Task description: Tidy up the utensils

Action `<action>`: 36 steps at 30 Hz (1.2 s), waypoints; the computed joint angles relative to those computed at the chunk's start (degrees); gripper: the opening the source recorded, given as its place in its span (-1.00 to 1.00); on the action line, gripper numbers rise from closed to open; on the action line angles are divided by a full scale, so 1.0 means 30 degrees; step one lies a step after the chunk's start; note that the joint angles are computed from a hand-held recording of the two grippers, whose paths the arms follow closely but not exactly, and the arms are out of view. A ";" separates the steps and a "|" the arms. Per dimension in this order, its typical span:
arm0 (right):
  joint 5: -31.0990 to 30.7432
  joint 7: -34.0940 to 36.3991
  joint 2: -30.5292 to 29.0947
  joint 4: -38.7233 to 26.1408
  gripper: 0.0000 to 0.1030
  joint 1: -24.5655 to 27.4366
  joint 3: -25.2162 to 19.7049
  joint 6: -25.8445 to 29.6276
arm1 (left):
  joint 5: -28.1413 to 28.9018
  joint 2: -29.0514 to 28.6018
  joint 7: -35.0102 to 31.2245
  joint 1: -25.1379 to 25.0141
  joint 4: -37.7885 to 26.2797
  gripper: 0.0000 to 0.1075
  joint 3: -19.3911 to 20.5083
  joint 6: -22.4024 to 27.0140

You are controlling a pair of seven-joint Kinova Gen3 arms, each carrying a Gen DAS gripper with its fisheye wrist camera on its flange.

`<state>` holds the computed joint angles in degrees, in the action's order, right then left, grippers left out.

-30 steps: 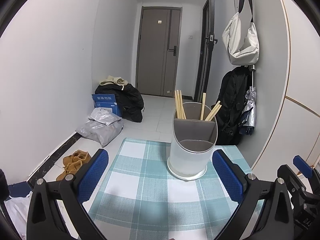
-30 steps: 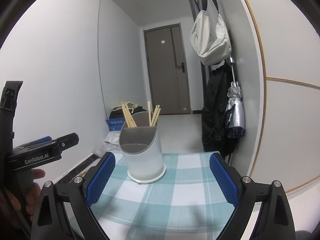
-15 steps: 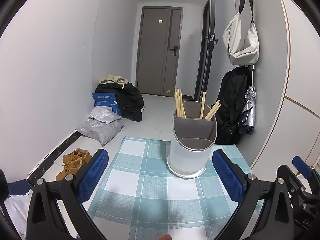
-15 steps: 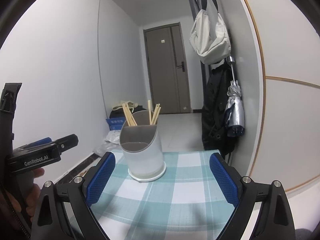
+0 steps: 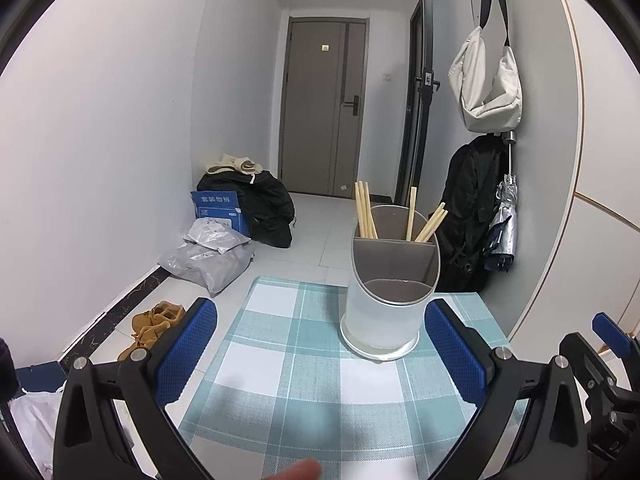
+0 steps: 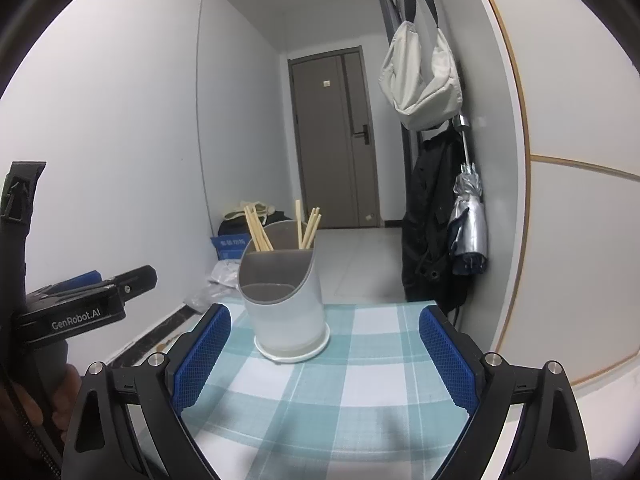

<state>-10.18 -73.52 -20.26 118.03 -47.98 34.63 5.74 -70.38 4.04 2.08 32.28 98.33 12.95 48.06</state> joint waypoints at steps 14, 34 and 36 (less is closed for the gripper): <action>-0.0018 0.0159 0.0093 0.0025 0.86 0.0238 -0.0236 0.0080 | 0.0035 -0.0013 0.0019 -0.0033 0.0043 0.88 -0.0044 -0.0131; -0.0526 0.0492 0.0304 -0.0037 0.86 0.0520 -0.0422 0.0282 | 0.0030 0.0071 -0.0020 0.0048 -0.0034 0.88 -0.0024 0.0001; -0.0550 0.0490 0.0332 -0.0043 0.86 0.0719 -0.0591 0.0302 | 0.0012 0.0104 0.0015 0.0104 -0.0034 0.88 -0.0005 0.0131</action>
